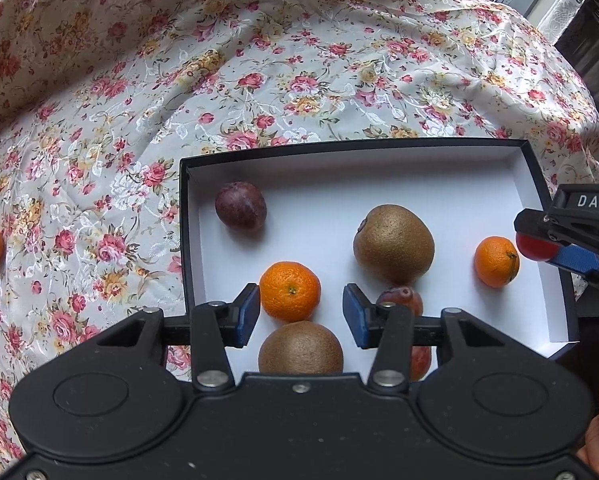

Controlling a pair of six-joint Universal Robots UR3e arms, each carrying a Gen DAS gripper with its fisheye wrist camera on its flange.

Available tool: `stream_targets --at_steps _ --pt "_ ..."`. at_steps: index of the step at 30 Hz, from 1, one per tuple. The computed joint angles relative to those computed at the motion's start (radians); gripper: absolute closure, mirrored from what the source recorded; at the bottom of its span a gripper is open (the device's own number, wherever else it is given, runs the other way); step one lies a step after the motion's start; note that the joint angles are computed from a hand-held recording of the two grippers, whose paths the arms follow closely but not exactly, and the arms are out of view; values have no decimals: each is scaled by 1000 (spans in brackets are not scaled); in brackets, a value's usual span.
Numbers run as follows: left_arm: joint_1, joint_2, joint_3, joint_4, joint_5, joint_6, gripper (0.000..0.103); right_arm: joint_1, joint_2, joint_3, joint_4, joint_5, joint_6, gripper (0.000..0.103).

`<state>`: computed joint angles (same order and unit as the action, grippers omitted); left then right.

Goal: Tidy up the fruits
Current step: 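Lower the red round fruit into the box and open the right gripper, then withdraw both open grippers from the box toward the remaining fruits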

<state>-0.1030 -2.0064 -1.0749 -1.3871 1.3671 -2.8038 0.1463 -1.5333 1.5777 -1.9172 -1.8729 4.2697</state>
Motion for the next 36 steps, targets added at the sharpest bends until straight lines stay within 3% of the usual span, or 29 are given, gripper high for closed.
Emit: stream_targets --at_steps 15,30,36 --pt "40 10 -23 42 41 -11 49 20 28 -41 18 -29 1 66" --pt "150 118 -167 165 19 73 49 144 105 -100 -11 -228 35 64" --pt "194 148 -216 235 31 118 49 180 158 -154 59 -207 43 64"
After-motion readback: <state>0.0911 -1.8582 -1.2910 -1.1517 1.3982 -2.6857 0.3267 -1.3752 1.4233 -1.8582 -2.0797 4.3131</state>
